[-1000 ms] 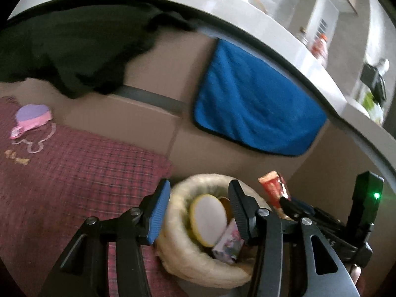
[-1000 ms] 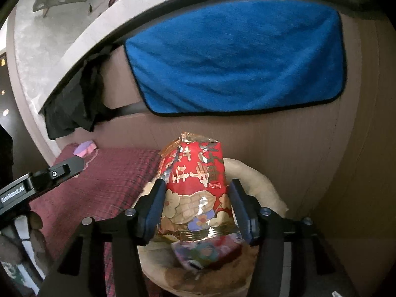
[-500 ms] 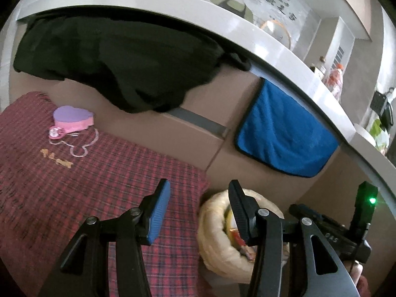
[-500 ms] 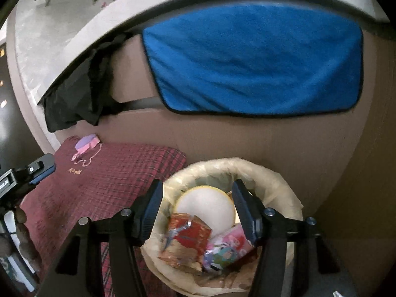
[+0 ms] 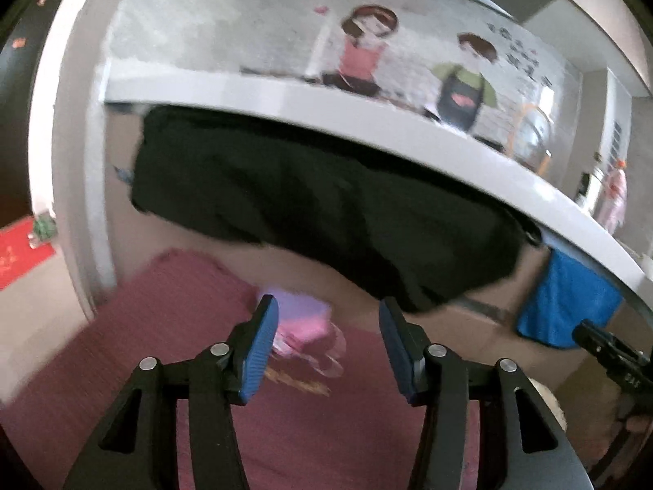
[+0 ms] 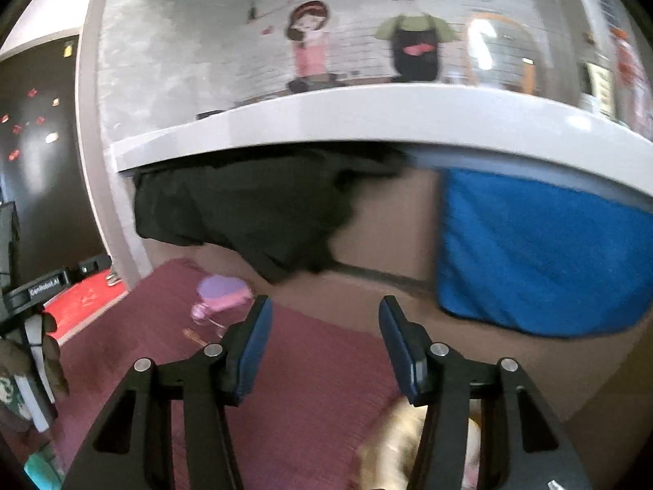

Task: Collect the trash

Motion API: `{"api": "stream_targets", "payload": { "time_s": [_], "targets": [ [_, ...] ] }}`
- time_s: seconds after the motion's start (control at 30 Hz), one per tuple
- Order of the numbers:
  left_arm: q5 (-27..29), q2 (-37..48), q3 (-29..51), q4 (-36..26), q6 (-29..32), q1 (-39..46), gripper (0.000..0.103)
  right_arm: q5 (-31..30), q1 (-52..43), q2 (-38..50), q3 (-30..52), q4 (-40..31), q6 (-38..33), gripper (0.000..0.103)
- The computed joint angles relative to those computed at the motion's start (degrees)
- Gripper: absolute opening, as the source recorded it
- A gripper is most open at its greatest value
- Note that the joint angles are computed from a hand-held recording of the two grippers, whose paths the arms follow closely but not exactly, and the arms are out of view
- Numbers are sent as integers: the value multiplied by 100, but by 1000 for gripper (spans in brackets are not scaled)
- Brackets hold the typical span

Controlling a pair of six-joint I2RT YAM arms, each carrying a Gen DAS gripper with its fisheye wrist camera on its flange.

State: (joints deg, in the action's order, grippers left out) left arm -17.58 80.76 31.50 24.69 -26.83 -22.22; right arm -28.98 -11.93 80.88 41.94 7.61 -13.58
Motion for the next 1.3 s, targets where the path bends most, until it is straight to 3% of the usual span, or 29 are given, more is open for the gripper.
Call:
{"api": "stream_targets", "payload": {
  "time_s": [0.13, 0.23, 0.33, 0.57, 0.93, 1.03, 1.3],
  "targets": [
    [1275, 53, 58, 105, 374, 1275, 57, 898, 1413, 663, 609, 57, 530, 51],
    [2037, 727, 386, 196, 484, 1949, 57, 1189, 2086, 1511, 1217, 98, 767, 51],
    [2676, 1361, 428, 524, 277, 2411, 57, 1362, 2594, 2550, 1938, -21, 973, 44],
    [2670, 1937, -169, 1369, 539, 2978, 57, 1795, 3380, 4502, 3273, -58, 1439, 41],
    [2848, 2154, -260, 1419, 896, 3562, 57, 3061, 4147, 6235, 5462, -1118, 1037, 35],
    [2866, 2289, -115, 1380, 873, 3506, 57, 3028, 3971, 6130, 5273, -1035, 1016, 27],
    [3232, 3268, 995, 1165, 714, 2800, 57, 2459, 2718, 5194, 3727, -635, 1003, 27]
  ]
}}
